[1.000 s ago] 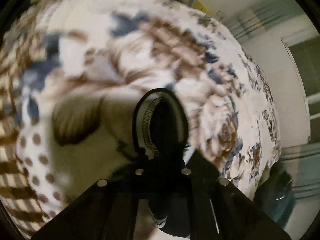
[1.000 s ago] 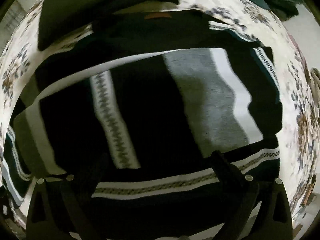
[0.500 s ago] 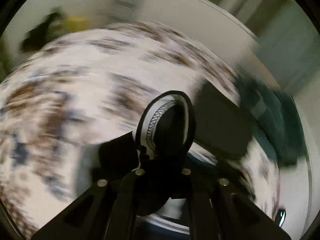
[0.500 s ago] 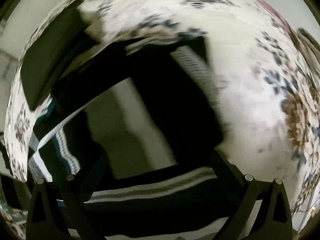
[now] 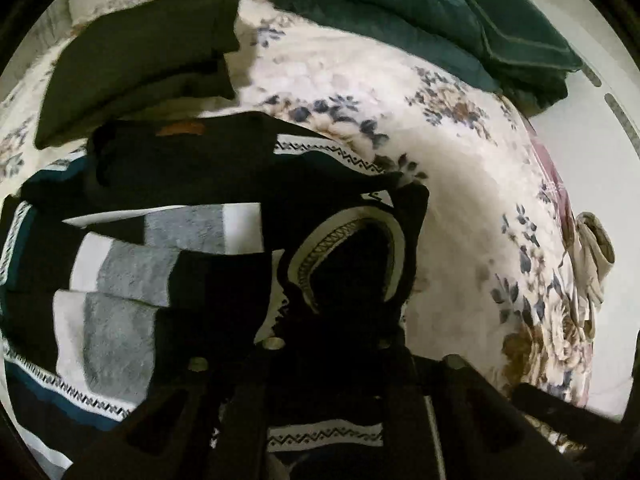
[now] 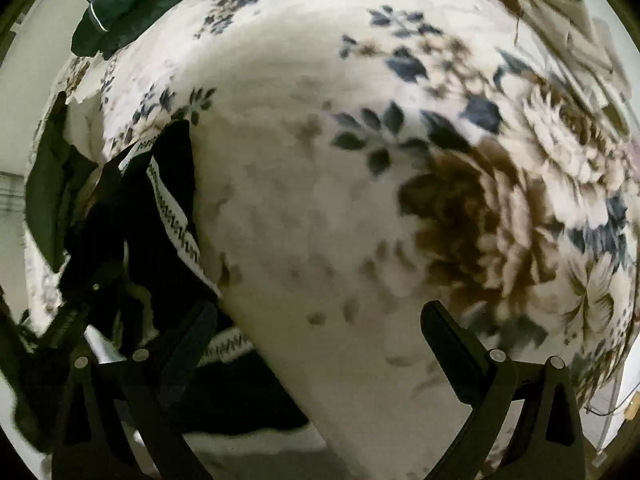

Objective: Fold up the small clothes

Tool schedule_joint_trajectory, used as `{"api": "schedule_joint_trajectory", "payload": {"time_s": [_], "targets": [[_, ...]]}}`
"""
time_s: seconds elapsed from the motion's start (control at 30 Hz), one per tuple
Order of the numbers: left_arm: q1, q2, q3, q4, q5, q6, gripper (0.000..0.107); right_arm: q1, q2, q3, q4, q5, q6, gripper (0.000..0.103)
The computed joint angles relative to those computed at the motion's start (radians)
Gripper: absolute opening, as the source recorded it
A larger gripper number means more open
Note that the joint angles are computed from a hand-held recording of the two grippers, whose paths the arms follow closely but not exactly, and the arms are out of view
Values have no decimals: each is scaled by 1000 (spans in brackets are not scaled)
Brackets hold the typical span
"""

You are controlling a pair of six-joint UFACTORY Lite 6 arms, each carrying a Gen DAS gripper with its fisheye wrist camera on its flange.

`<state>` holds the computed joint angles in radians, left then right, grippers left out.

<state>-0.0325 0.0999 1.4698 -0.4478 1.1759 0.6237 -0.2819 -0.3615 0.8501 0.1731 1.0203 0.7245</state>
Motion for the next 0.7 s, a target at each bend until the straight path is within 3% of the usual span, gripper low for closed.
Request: {"api": "schedule_joint_trajectory", "payload": {"time_s": [0.03,0.07,0.1,0.13,0.23,0.33,0.47,0.53,0.6,0.63,0.7], "targets": [[33,-17,-12,2,16,22,52,-53,-45,-23,51,4,-70,86],[73,-25,-11,21,27,40,82,-98,-73,-33,98,9,-138,59],[122,-35,-9,48,29,58,89,-122,-80,-39,142,21,-192,50],[172,-75,-29,61,35,79,90,-143,-69,-30,196,32,-249,46],[395,-70,-25,107,14,201,90,-105,11,39,328,2,-348,47],[574,26,23,172,-45,273,90,1,201,184,400,-76,-400,62],[734,248,199,297,-96,224,90,141,546,456,301,-159,-345,64],[785,332,284,312,-102,199,90,180,690,587,245,-139,-301,64],[809,384,346,313,-104,179,90,213,812,710,188,-115,-273,52],[820,398,362,310,-103,184,90,231,849,754,173,-117,-277,5],[820,425,404,302,-88,171,90,264,873,834,78,-91,-213,3]]}}
